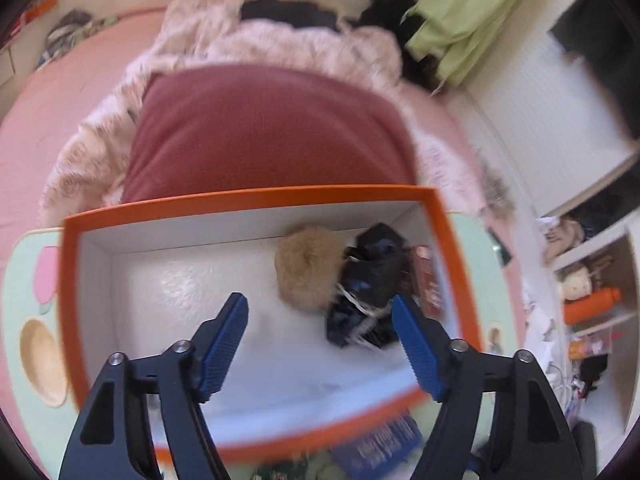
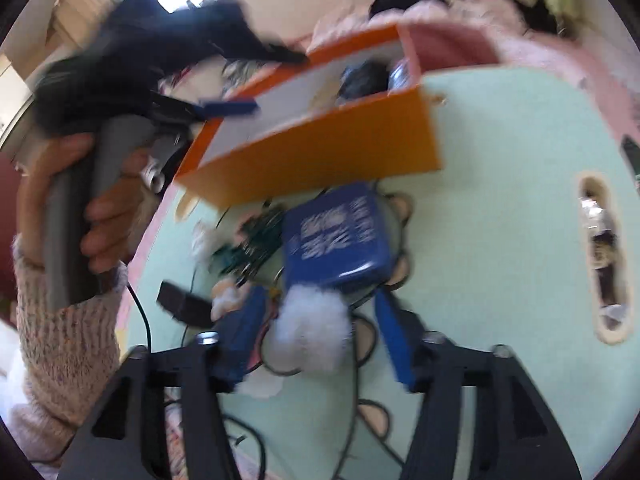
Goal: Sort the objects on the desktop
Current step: 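Grasp the white fluffy pompom with the right tool, drop it on the table, then grasp the brown fluffy pompom with the left tool, place it on the table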
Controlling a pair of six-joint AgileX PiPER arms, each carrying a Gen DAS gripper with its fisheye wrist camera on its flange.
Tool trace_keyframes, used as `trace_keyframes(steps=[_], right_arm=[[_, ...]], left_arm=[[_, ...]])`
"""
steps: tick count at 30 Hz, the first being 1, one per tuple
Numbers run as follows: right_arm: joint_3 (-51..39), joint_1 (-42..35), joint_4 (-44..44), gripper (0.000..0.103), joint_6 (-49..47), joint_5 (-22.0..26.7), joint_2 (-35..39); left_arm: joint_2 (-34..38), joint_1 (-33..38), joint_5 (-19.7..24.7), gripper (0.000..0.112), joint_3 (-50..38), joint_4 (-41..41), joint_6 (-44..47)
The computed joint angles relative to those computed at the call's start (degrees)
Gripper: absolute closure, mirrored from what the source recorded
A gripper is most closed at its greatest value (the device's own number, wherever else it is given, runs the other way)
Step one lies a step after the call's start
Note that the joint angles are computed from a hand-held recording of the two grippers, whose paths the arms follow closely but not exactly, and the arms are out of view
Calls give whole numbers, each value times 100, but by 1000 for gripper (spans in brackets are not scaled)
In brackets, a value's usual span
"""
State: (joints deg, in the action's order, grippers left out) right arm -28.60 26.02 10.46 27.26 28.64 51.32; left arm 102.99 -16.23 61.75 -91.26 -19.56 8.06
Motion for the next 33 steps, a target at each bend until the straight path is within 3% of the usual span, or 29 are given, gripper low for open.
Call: trace_keyframes(steps=[2, 7, 10, 14, 17, 20, 25, 26, 27, 28, 29, 33], right_arm=[[37, -48, -175, 41, 167, 105, -298], [82, -572, 554, 41, -552, 113, -439], [125, -992, 1373, 40, -1437, 200, -321], [202, -1192, 1893, 40, -2012, 279, -257], [188, -1359, 2185, 40, -2350, 309, -174], [173, -1464, 2412, 40, -2635, 368, -107], [159, -1334, 2273, 40, -2485, 333, -93], [168, -1370, 2319, 40, -2560, 334, -76], [180, -1421, 2391, 40, -2654, 354, -72], [193, -1471, 2471, 40, -2753, 378, -77], [200, -1478, 2489, 40, -2770, 380, -80], [252, -1566, 2608, 40, -2893, 409, -92]], left_arm=[[410, -66, 126, 40, -360, 122, -297], [859, -8, 154, 40, -776, -70, -475], [964, 205, 205, 44, -771, -490, -324], [901, 721, 670, 49, -640, -1610, 236], [620, 592, 268, 49, -445, -971, -72], [801, 267, 422, 49, -703, -417, -265], [838, -376, 205, 50, -819, 937, -660], [780, -502, 165, 58, -748, 1180, -632], [733, -631, 150, 77, -699, 1481, -552], [639, -770, 54, 84, -562, 1839, -506], [562, -804, -27, 84, -455, 1972, -487], [249, -147, -108, 84, -208, 690, 61]])
